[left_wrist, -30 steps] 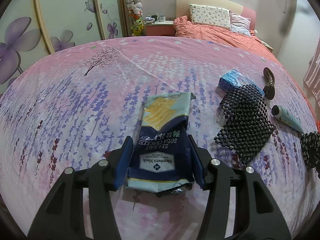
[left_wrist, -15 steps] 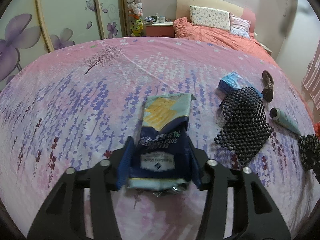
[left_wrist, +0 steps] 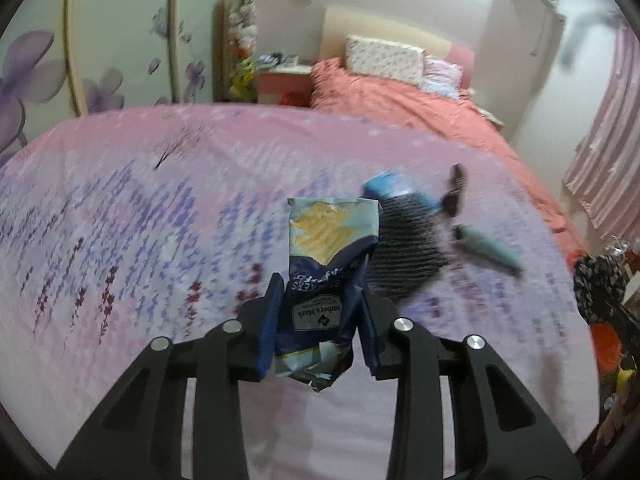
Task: Collect trash
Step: 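Carry the bag and scrunchie to the orange basket and release both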
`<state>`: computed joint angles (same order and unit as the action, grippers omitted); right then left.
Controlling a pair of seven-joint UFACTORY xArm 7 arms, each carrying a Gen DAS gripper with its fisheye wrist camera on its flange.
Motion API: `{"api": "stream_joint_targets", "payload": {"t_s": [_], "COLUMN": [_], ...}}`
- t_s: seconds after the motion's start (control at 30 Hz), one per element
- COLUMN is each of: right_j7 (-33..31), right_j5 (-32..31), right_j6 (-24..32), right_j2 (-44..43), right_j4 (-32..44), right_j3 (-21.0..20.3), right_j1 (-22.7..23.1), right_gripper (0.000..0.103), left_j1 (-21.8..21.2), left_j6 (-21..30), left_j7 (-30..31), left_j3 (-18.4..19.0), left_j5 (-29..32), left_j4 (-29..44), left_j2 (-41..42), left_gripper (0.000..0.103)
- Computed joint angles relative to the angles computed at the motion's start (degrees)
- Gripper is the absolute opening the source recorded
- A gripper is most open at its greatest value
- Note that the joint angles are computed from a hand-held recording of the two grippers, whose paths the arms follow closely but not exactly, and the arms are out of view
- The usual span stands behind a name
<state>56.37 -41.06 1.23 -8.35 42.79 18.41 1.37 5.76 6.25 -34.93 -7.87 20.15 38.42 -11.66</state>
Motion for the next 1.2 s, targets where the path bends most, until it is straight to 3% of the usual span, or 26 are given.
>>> {"api": "stream_joint_targets", "payload": {"t_s": [0.07, 0.3, 0.57, 0.87, 1.2], "right_j7": [-1.4, -4.9, -10.4, -17.3, -24.3], "right_j5": [1.7, 6.1, 11.9, 18.8, 26.3], "right_j6": [-0.7, -3.1, -4.8, -6.2, -7.9], "right_j2": [-1.5, -7.5, -12.1, -15.1, -13.0], "right_j4": [-0.7, -3.7, -7.5, -11.4, -13.3], "right_j3": [-1.2, 0.8, -0.9, -6.5, -12.7], "right_j1": [0.7, -2.7, -4.0, -5.0, -7.5], "right_gripper": [0.014, 0.014, 0.014, 0.014, 0.016], "left_j1": [-1.4, -4.9, -9.3, -19.1, -29.7], "left_j6": [-0.1, -0.2, -0.3, -1.0, 2.7], "left_j7": [0.5, 0.7, -0.6, 0.9, 12.2], "left_j3": [-0.5, -4.0, -6.9, -5.4, -5.7], "left_j5": [-0.6, -2.5, -2.5, -3.1, -11.4], "left_j4": [0.1, 2.6, 8.4, 19.4, 38.7], "left_j2": [-1.7, -3.6, -0.2, 10.8, 29.0], "left_gripper": [0.034, 0.034, 0.035, 0.035, 0.036]}}
